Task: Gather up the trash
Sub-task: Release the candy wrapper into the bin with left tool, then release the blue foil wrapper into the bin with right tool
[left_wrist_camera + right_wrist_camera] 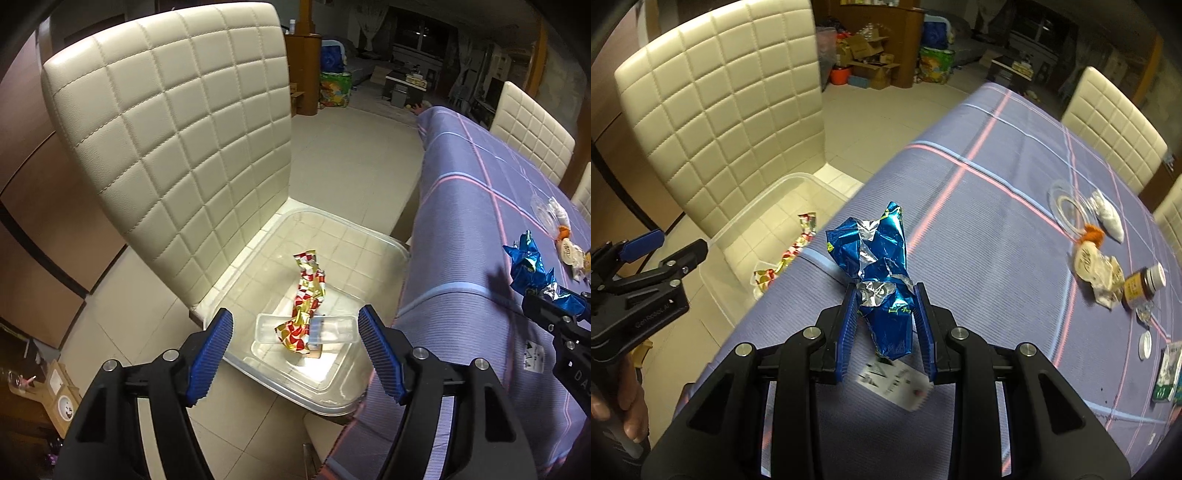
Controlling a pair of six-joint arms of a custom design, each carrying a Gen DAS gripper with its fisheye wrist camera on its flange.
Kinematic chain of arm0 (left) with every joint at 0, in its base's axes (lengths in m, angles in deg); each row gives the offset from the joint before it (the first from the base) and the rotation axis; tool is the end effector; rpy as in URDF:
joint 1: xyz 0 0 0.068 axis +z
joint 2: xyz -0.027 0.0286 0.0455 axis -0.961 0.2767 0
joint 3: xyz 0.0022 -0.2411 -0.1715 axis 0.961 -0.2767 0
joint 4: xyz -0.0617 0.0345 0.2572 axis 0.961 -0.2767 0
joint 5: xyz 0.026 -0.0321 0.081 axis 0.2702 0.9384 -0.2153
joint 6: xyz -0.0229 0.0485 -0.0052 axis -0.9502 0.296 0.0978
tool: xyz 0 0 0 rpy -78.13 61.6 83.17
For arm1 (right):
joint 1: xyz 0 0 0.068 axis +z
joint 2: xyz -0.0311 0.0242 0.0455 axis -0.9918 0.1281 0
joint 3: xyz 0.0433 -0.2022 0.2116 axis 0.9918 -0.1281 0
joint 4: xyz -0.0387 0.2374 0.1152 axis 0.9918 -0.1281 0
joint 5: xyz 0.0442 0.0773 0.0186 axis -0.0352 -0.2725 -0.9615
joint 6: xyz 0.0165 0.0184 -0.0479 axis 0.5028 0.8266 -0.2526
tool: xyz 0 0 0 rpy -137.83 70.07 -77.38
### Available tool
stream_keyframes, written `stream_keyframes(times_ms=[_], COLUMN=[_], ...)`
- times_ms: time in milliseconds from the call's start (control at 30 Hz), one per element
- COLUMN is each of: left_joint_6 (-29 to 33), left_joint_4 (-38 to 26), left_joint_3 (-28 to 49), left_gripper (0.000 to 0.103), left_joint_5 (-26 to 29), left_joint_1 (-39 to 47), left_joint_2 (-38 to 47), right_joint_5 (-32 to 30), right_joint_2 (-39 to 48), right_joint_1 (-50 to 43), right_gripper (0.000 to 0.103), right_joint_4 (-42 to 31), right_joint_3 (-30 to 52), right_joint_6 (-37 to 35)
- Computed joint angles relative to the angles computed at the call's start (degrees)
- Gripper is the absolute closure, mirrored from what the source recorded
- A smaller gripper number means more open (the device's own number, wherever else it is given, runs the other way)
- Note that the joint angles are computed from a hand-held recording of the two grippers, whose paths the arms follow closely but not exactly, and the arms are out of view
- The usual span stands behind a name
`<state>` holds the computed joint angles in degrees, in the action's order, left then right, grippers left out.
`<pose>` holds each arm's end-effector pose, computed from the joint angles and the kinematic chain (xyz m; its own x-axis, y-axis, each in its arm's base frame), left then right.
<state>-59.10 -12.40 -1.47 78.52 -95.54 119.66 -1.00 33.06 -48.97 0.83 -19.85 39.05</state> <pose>0.2417 -0.0919 0.1618 -0.8117 0.1452 -0.5657 0.1832 0.9830 -0.0106 0.2097 0.1235 0.1836 -0.8648 0.0100 -0.5020 0.0695 0.9926 -0.1000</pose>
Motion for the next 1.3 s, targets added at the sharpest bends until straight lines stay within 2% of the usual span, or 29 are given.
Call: stream_keyframes(times_ms=[267,433,500,533,567,700,1000,1133,1300], left_joint_6=[0.68,0.62,0.41,0.3,0.22,-0.34,-2.98,-5.59,-9.5], left_joint_4=[0.63,0.8,0.52,0.31,0.17,-0.87,-3.99,-6.7,-10.33], left_joint_3=[-0.9,-0.79,-0.82,-0.77,-0.77,-0.37,0.7,1.78,4.96], left_gripper=[0.034,0.034,0.034,0.034,0.034,0.034,0.034,0.034,0.034], left_joint_5=[0.33,0.56,0.61,0.47,0.34,-0.55,-4.03,-5.94,-9.56], left_joint_1=[2.12,3.75,3.99,3.98,3.88,2.63,-5.17,-10.51,-19.96], left_joint_2=[0.27,1.09,0.94,0.91,0.83,0.39,-2.81,-4.41,-4.59], right_joint_5=[-0.7,1.22,0.39,0.6,1.75,4.58,4.83,4.92,4.58], right_joint_2=[5.45,8.73,9.68,9.59,8.74,6.5,-1.48,-8.82,-22.74], right_joint_1=[2.17,3.67,3.57,3.6,3.97,4.77,2.34,0.19,-5.34], right_gripper=[0.071,0.07,0.053,0.032,0.026,0.026,0.027,0.031,0.031], right_joint_4=[2.77,4.74,4.51,4.7,5.69,6.79,4.29,1.45,-4.9], right_joint_3=[3.95,6.46,7.44,7.37,6.54,4.71,-0.76,-4.73,-10.32], right_joint_6=[-2.19,-4.52,-4.93,-4.67,-4.22,-4.9,-2.89,-1.9,-1.89])
